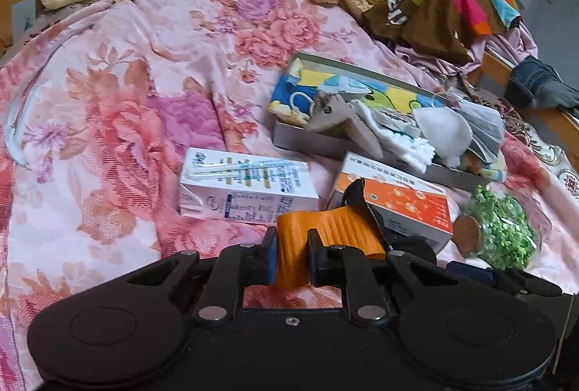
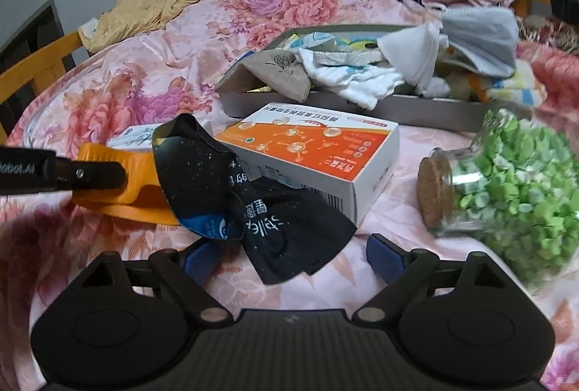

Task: Organize soft objects
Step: 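Grasp the orange band with the left tool while the right tool grasps the black eye mask, then lift the orange band and black mask and carry them toward the frog tray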

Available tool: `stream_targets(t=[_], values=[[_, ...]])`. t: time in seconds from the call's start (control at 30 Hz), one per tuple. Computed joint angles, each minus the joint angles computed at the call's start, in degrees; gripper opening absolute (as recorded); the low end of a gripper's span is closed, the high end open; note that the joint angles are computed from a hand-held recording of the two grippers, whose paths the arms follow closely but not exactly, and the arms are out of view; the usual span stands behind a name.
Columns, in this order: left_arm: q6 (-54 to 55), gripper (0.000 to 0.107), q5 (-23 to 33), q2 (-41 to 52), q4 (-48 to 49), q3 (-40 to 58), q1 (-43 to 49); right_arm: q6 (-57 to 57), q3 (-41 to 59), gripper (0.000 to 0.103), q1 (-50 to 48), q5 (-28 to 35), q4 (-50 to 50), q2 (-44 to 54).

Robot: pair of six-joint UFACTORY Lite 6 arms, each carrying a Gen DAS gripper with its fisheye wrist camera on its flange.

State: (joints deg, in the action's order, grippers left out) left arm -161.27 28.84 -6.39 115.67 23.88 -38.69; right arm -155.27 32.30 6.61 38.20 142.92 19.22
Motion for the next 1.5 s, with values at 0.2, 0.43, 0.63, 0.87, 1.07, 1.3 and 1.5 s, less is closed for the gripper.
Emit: stream_targets(t=[0.2,0.43,0.63,0.87,1.07,1.3,1.5], values=[[-1.01,0.017,-0.08,-0.96,0.70,-0.74,1.13,9.51,3.39,0.087,-1.36,0.59,-6.73,2.79],[6.14,0.017,2.62,-1.49,-7.52,-0.45,-0.29,12.10,3.49,0.074,0.05,2.37,-8.58,2.21],[5.63,0.017,1.77,-1.25,-7.14,-0.51,0.70,13.87,5.99,0.069,0.87,2.74,-9.25,5.04],[3.89,0.017,2.16,-1.17,-5.61,-0.77,0.33,14.80,5.98,0.024,0.18,2.62,-8.75,5.55],[3.81,0.017,4.08,-1.42,-5.03,-0.95,-0.93,8.12,1.77,0.008,0.64,6.03,-5.10,2.47],[7.53,0.017,9.58,-1.98,-6.26,-1.00,-4.88,-0.66,-5.14,0.006,0.39,10.86,2.37,-4.67],[6.54,0.017,10.24,-4.19,-5.66,-2.05,-5.44,-5.36,-8.94,0.006,0.52,13.41,8.08,-9.77]])
